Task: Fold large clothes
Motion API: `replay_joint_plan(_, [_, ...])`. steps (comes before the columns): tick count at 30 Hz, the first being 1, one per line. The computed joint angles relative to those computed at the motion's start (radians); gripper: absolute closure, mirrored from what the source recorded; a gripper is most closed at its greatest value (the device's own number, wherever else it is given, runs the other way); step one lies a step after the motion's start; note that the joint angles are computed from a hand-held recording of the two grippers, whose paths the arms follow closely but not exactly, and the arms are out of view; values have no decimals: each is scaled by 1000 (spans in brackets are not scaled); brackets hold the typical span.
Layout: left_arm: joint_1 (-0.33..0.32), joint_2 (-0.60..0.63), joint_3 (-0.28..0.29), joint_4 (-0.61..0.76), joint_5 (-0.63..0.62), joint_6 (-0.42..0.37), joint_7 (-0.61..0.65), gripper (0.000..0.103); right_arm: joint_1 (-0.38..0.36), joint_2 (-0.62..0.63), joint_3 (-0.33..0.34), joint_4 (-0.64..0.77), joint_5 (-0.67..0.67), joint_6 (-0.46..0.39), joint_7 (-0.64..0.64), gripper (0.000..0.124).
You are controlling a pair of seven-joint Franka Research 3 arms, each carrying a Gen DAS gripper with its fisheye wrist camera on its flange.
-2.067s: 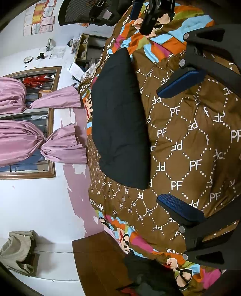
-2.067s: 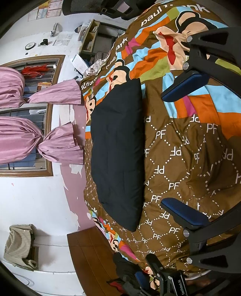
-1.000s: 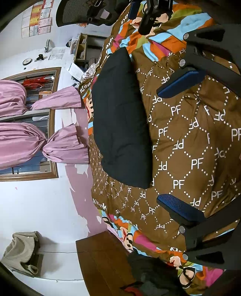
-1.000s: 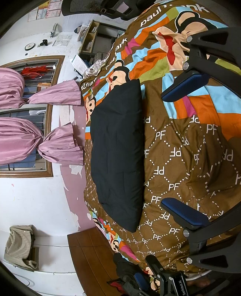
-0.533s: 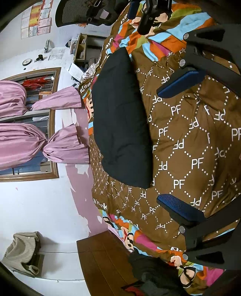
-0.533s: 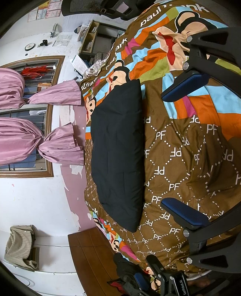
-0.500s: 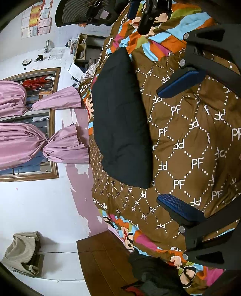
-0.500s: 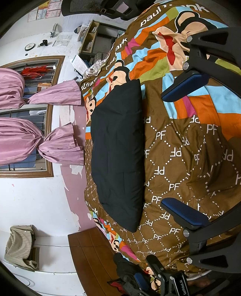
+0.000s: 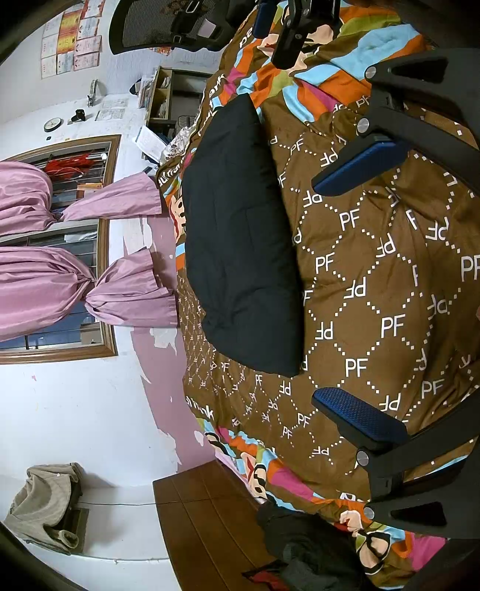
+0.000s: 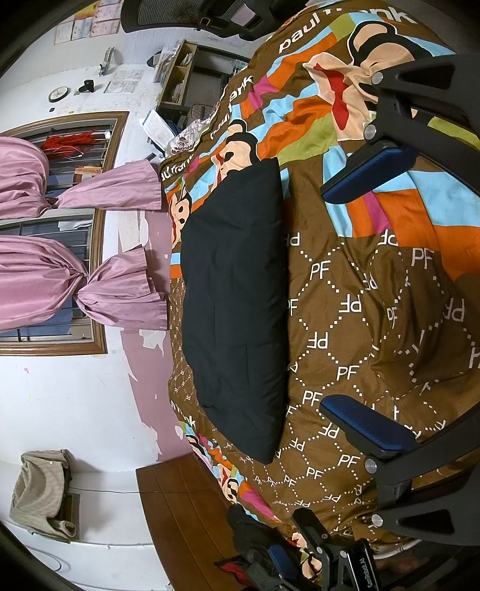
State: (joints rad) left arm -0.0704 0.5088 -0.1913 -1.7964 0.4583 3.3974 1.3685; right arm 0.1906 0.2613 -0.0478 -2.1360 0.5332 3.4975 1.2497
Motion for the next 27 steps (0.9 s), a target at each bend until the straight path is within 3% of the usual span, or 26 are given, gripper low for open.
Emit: replay_joint_plan(27, [-10,-1,12,-5,-1,8,0,1,-4,-1,2,-3,-12,1,11,21])
